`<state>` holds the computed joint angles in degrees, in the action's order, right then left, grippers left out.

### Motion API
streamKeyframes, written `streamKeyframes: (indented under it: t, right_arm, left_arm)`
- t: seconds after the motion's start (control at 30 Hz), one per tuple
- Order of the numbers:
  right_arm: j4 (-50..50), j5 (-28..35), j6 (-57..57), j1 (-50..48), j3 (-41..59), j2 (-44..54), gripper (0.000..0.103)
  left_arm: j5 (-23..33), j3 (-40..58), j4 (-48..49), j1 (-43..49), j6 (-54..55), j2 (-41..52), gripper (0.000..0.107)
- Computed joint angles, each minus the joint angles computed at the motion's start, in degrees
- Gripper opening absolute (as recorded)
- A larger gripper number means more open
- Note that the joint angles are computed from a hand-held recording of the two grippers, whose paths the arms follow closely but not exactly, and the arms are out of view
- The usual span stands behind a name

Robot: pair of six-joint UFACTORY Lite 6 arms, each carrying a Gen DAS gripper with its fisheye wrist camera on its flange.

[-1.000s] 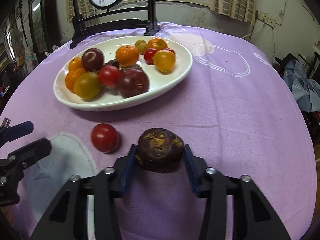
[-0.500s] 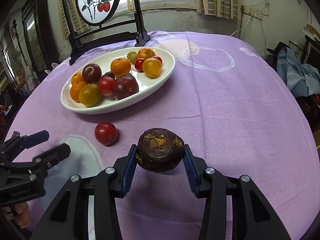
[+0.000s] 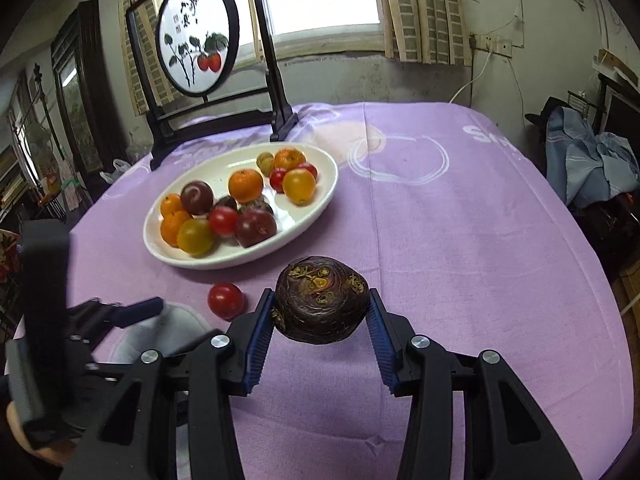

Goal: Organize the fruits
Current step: 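Grasp the brown mangosteen with the right gripper while the left gripper grasps the red tomato, then lower both fruits into the white plate and open both grippers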

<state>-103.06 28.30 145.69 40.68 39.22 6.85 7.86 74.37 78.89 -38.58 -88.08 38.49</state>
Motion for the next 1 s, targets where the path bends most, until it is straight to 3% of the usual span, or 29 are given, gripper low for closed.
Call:
streamKeyframes:
  t: [0.27,0.4,0.57,0.87,1.0]
  right_arm:
    - [-0.94,-0.74,1.30,-0.54,-0.78,-0.99,0.046]
    - [-0.51,-0.83,0.94,-0.43,-0.57,-0.76,0.047]
    - [-0.45,-0.89,1.02,-0.45,-0.67,-0.75,0.047]
    - [-6.38,-0.18,6.60,0.19,-0.34,1.59,0.046]
    - [-3.78,-0.15,3.38,1.64,1.65,2.33,0.046]
  left_arm:
    - [3.73,12.72,-23.97,-1.32,22.93,8.25,0.057]
    - [3.67,16.03,-29.44,-1.79,29.17,10.18,0.033]
    - [5.01,14.24,-29.31,-2.22,29.45,8.54,0.032]
    - [-0.13,-3.75,-7.35,1.66,8.12,-8.83,0.032]
    - [-1.97,-8.29,-7.15,5.12,9.51,-14.99,0.032]
